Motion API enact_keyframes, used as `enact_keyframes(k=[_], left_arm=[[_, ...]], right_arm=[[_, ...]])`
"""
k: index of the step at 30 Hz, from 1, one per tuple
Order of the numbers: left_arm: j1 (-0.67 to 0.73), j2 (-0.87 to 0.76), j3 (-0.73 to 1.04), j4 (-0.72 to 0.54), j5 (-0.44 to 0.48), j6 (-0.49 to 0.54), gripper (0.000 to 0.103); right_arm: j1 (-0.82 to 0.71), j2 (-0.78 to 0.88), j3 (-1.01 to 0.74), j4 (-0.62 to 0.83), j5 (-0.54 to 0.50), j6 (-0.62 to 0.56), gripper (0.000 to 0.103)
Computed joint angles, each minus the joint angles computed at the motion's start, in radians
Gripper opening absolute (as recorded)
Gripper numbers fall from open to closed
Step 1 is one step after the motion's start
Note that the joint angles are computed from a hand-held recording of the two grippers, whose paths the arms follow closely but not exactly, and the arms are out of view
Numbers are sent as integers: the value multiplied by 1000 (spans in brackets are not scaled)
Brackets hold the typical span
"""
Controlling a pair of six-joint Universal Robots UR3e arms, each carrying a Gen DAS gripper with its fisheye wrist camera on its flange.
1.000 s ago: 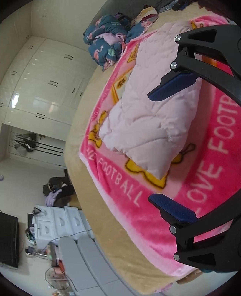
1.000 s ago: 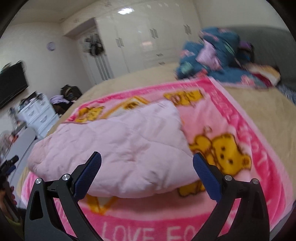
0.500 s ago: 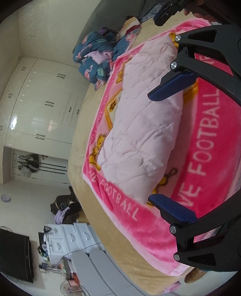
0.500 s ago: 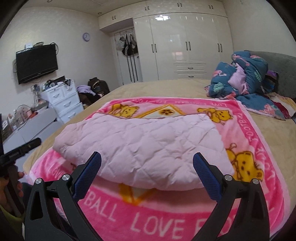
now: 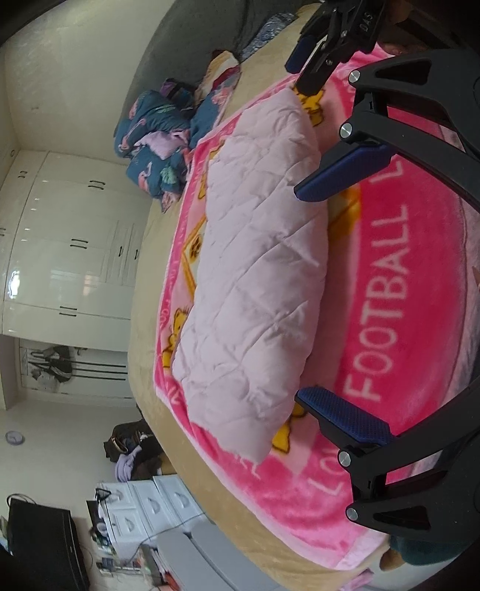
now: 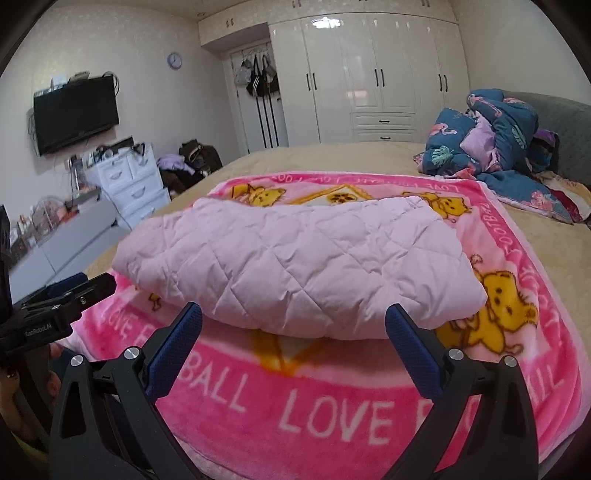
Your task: Fold large clothes
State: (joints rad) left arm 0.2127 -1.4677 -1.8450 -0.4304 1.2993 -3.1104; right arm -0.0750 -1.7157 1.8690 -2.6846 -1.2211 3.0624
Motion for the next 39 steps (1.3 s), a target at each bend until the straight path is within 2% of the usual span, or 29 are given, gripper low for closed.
enact_keyframes(k=[6,10,39], left_arm=[[-54,-36,17,21,101,-13,94],[-40,-30,11,14,81,-9,94],[-25,-12,5,-2,94,-8,94]], right_arm=[[5,14,2,12,10,-12,99],[1,13,4,14,14,-14,99],[6,21,-10,29,12,-16,99]])
